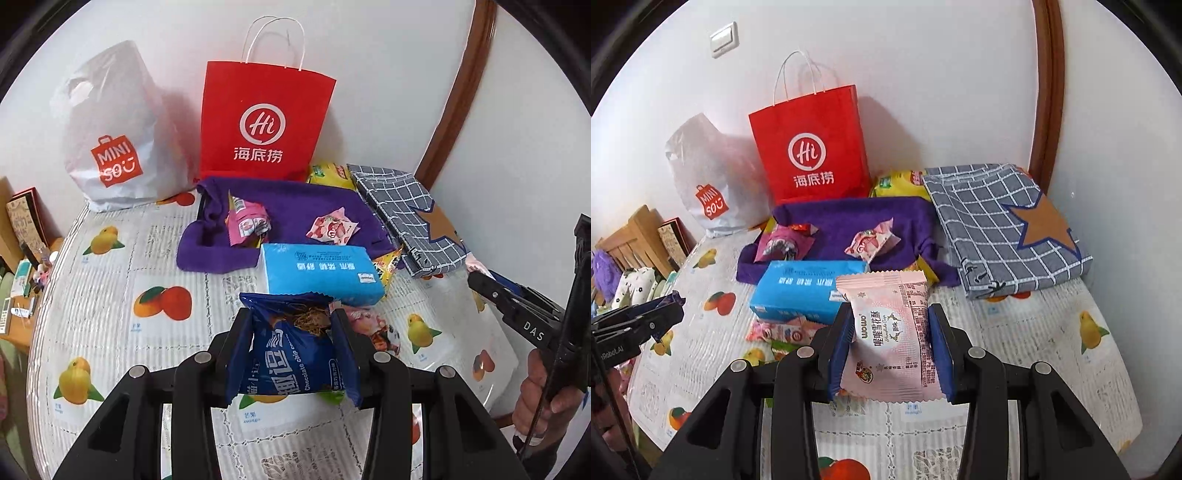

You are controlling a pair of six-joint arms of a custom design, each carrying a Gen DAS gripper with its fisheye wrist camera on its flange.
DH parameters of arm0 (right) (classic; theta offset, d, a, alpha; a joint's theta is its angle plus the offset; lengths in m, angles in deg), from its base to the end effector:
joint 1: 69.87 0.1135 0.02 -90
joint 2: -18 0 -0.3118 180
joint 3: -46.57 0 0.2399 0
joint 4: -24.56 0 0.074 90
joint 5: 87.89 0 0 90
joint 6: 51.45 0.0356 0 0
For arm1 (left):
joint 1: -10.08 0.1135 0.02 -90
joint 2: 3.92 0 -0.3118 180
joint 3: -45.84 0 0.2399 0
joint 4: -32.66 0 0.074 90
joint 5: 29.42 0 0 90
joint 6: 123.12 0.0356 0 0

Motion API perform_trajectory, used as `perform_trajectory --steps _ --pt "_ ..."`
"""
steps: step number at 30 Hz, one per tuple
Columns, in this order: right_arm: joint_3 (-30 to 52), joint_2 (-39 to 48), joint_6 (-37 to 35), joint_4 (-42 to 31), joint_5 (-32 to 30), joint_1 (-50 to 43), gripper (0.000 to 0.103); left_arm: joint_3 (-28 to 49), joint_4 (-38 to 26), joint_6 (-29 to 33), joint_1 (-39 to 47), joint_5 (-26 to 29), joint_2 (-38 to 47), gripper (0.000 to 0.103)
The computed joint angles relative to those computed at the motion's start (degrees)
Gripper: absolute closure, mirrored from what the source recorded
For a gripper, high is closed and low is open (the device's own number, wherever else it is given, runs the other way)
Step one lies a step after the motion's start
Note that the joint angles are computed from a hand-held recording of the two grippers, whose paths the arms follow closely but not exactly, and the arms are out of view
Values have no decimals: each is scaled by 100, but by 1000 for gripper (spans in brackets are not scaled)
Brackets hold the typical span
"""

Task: Organize snacks
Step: 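Carry the blue packet and pink biscuit packet over the purple towel with both tools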

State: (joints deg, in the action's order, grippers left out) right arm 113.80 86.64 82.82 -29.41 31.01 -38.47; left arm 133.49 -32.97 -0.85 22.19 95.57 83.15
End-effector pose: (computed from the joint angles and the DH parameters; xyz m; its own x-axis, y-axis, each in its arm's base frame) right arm 0.1848 0.0926 0.3114 -0.6578 0.3145 -0.6844 0.3315 0.9368 0.1118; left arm 0.2854 0.0403 0.3338 -0.7151 0.2939 -0.6343 0.5280 0.8218 -0.2144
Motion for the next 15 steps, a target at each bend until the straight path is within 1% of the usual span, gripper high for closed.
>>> perform_trajectory --steps 7,15 --pt "157 186 -278 227 -268 -286 62 79 175 -297 -188 -115 44 62" --pt "336 394 -607 515 -398 -461 62 268 258 -528 -435 -325 194 62"
